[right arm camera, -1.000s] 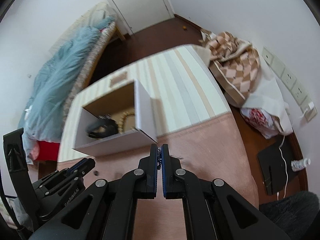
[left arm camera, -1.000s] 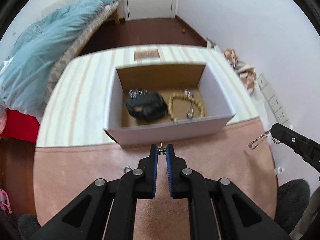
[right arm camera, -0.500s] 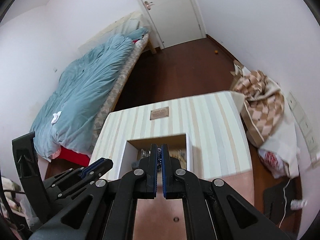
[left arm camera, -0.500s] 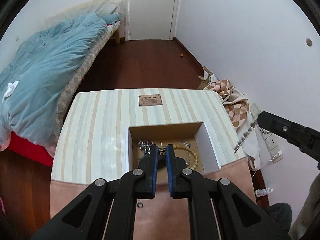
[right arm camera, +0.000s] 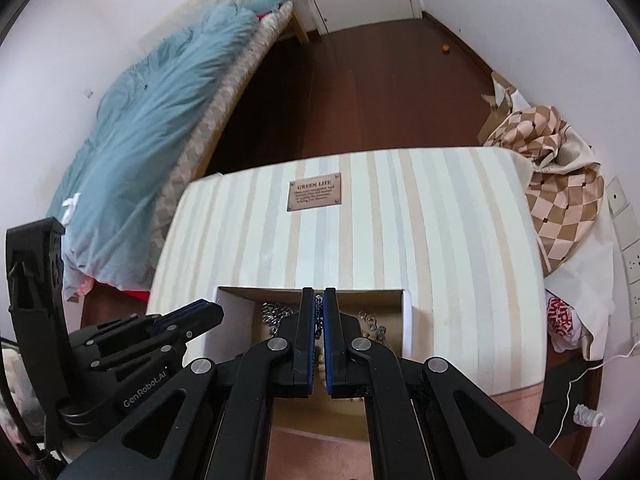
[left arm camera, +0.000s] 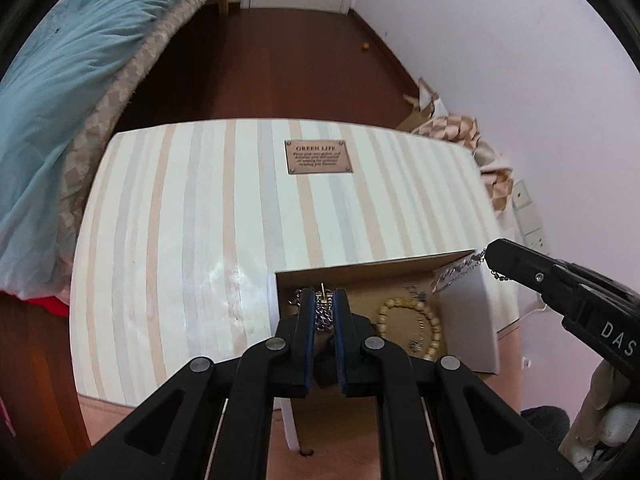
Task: Organize jewelry
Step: 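Lower the earring and bracelet into the white box and open both tools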
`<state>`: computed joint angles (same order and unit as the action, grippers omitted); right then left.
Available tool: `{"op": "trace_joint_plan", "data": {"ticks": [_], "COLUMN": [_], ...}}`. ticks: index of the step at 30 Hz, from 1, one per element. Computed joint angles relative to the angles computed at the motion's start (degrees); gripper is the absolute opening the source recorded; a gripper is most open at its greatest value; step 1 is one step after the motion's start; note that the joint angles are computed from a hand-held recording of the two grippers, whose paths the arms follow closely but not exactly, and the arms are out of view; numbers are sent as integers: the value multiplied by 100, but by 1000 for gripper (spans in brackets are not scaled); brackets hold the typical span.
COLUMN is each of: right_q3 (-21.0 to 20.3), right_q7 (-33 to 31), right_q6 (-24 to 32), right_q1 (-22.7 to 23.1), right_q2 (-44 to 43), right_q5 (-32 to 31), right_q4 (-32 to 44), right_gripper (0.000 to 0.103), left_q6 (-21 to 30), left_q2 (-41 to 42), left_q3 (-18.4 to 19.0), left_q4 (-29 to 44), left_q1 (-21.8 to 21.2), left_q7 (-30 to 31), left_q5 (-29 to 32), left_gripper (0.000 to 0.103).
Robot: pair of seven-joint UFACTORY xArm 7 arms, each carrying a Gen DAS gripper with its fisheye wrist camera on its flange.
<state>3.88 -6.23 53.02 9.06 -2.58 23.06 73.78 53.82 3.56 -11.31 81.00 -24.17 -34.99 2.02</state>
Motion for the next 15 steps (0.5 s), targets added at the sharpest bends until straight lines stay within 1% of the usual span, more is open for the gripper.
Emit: {"op": "trace_joint_plan", "data": {"ticks": [1,3,5,7,8,9,10,11,12,13,15], "right_q3": [5,-11,-31,-36,-36,-18,-8,-3,-2,-7,-23], "right_q7": [-10,-12,-12,69,46,27,-4,-47,-83,-92,-99], "right_q6": [3,131,514,843,1020,1099,1160,1192,1183,1175,1129], "right_q1": [3,-25,-99,-210,-278,-320,-365,-407,-442,-470,-503], "right_q2": [84,256,517,729,834,869,893,891,864,833,741], "right_q5": [-17,176,503,820,984,1073,1171,1256,1344,1384,1401], "right_q4": [64,204,471,655,744,765,774,764,726,695,622], "right_gripper": [3,3,4,5,5,6,12,18,35,47,47], "left_q6": [47,221,366,499,554,455,389,443,446,383,397], "left_q2": [69,238,352,433,422,377,326,281,255,190,111], "left_q3": [1,13,34,68,86,93,102,111,116,116,113], "left_q4": [68,259,385,518,542,487,437,439,437,387,367], "left_q1": [10,5,25,4,-32,-12,-5,-43,-49,-44,-29], "left_q7": [64,38,38,-63,-172,-136,-166,-323,-379,-399,-477], "left_q5": [-82,-118,-280,-168,6,-33,-13,212,338,401,497], "left_gripper": [6,8,9,14,26,36,45,67,77,77,77]}}
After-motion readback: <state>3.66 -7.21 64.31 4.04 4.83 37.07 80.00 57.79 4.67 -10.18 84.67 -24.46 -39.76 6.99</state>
